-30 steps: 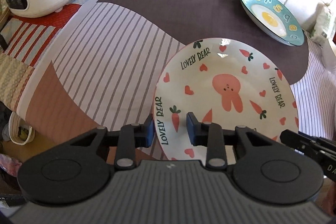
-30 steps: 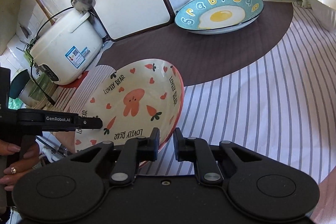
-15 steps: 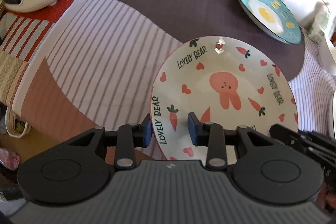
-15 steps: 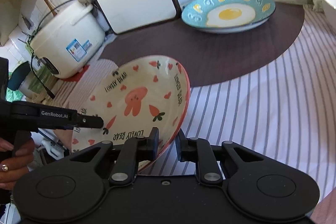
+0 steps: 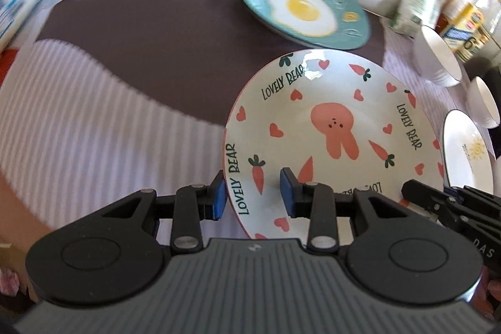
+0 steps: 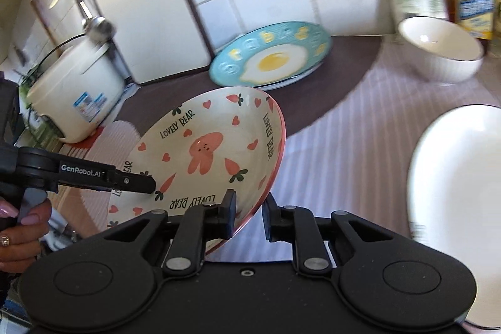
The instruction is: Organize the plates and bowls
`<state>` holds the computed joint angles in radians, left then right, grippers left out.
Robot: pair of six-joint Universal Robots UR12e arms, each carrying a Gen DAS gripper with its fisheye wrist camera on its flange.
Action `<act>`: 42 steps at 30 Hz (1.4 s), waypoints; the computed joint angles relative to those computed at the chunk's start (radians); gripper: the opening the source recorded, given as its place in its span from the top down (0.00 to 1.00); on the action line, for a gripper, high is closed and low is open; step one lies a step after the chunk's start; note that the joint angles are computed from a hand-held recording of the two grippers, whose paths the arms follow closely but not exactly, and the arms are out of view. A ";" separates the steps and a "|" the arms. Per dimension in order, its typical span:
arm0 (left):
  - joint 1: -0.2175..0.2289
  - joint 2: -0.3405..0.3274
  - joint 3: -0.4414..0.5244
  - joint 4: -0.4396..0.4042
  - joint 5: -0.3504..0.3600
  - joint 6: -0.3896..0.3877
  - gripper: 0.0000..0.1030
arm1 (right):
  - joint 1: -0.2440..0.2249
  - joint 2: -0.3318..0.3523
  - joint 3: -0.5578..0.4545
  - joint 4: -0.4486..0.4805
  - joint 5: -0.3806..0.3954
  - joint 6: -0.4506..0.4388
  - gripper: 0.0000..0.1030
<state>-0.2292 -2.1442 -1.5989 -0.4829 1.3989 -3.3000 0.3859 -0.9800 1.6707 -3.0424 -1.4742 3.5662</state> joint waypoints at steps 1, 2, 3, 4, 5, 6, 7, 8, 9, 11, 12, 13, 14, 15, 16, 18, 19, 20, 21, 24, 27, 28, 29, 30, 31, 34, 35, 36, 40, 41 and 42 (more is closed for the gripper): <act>-0.005 -0.008 0.012 -0.006 -0.003 0.011 0.68 | -0.003 -0.005 0.008 0.000 -0.009 0.002 0.78; -0.009 -0.015 0.025 -0.014 -0.007 0.020 0.68 | -0.005 -0.009 0.013 0.004 -0.017 -0.004 0.78; -0.013 -0.019 0.031 -0.016 -0.011 0.027 0.68 | -0.008 -0.014 0.018 0.008 -0.024 -0.013 0.78; -0.015 -0.026 0.041 -0.022 -0.015 0.036 0.68 | -0.010 -0.017 0.024 0.010 -0.027 -0.017 0.78; -0.018 -0.032 0.052 -0.030 -0.019 0.047 0.68 | -0.014 -0.020 0.030 0.007 -0.027 -0.018 0.77; -0.020 -0.035 0.059 -0.034 -0.023 0.054 0.68 | -0.018 -0.023 0.035 0.006 -0.028 -0.022 0.77; -0.023 -0.041 0.068 -0.037 -0.026 0.057 0.68 | -0.020 -0.026 0.041 0.006 -0.031 -0.034 0.77; -0.025 -0.047 0.077 -0.040 -0.026 0.065 0.68 | -0.023 -0.027 0.043 0.003 -0.036 -0.033 0.77; -0.027 -0.051 0.086 -0.046 -0.025 0.071 0.68 | -0.026 -0.026 0.042 0.000 -0.039 -0.020 0.77; -0.031 -0.061 0.107 -0.064 -0.021 0.077 0.68 | -0.028 -0.024 0.041 -0.001 -0.048 -0.024 0.77; -0.032 -0.064 0.115 -0.074 -0.019 0.086 0.68 | -0.031 -0.023 0.042 -0.002 -0.048 -0.023 0.77; -0.032 -0.067 0.121 -0.082 -0.020 0.094 0.68 | -0.033 -0.021 0.041 0.000 -0.045 -0.018 0.77; -0.032 -0.070 0.128 -0.093 -0.023 0.097 0.68 | -0.036 -0.020 0.037 0.009 -0.042 -0.018 0.77; -0.030 -0.072 0.134 -0.106 -0.027 0.095 0.68 | -0.038 -0.020 0.035 0.016 -0.039 -0.019 0.77; -0.028 -0.074 0.138 -0.121 -0.033 0.095 0.68 | -0.038 -0.021 0.034 0.026 -0.038 -0.016 0.77; -0.026 -0.078 0.146 -0.143 -0.037 0.098 0.68 | -0.036 -0.022 0.030 0.041 -0.045 -0.026 0.77; -0.027 -0.080 0.148 -0.147 -0.031 0.099 0.68 | -0.036 -0.023 0.030 0.050 -0.044 -0.026 0.77; -0.027 -0.081 0.148 -0.143 -0.029 0.098 0.68 | -0.036 -0.022 0.028 0.058 -0.041 -0.021 0.77; -0.028 -0.081 0.147 -0.137 -0.025 0.096 0.68 | -0.035 -0.020 0.024 0.067 -0.040 -0.027 0.76; -0.030 -0.082 0.149 -0.140 -0.020 0.096 0.68 | -0.032 -0.016 0.016 0.068 -0.056 -0.033 0.75; -0.044 -0.080 0.163 -0.184 0.032 0.114 0.68 | -0.020 -0.012 -0.001 0.096 -0.105 -0.071 0.74; -0.050 -0.077 0.164 -0.189 0.051 0.117 0.68 | -0.013 -0.011 -0.010 0.118 -0.128 -0.088 0.73; -0.053 -0.075 0.164 -0.195 0.060 0.116 0.68 | -0.008 -0.008 -0.018 0.130 -0.148 -0.100 0.71; -0.054 -0.073 0.167 -0.211 0.064 0.111 0.68 | -0.002 -0.006 -0.026 0.140 -0.169 -0.104 0.67; -0.055 -0.072 0.169 -0.227 0.065 0.103 0.68 | 0.004 -0.003 -0.037 0.163 -0.190 -0.109 0.65; -0.050 -0.059 0.160 -0.249 0.053 0.078 0.68 | 0.023 0.006 -0.073 0.254 -0.275 -0.142 0.63; -0.048 -0.053 0.155 -0.258 0.052 0.071 0.67 | 0.027 0.005 -0.073 0.255 -0.297 -0.151 0.62; -0.046 -0.045 0.149 -0.263 0.051 0.066 0.67 | 0.033 0.001 -0.069 0.241 -0.321 -0.163 0.57; -0.040 -0.014 0.124 -0.259 0.041 0.074 0.67 | 0.029 -0.039 -0.035 0.202 -0.326 -0.144 0.49; -0.039 -0.006 0.119 -0.257 0.032 0.081 0.67 | 0.025 -0.054 -0.021 0.191 -0.324 -0.123 0.49; -0.039 0.001 0.116 -0.252 0.023 0.089 0.67 | 0.022 -0.069 -0.007 0.187 -0.323 -0.100 0.49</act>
<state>-0.2683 -2.1435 -1.4825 -0.7352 1.4214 -3.2105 0.4078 -1.0490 1.6632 -2.8549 -1.7975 3.4664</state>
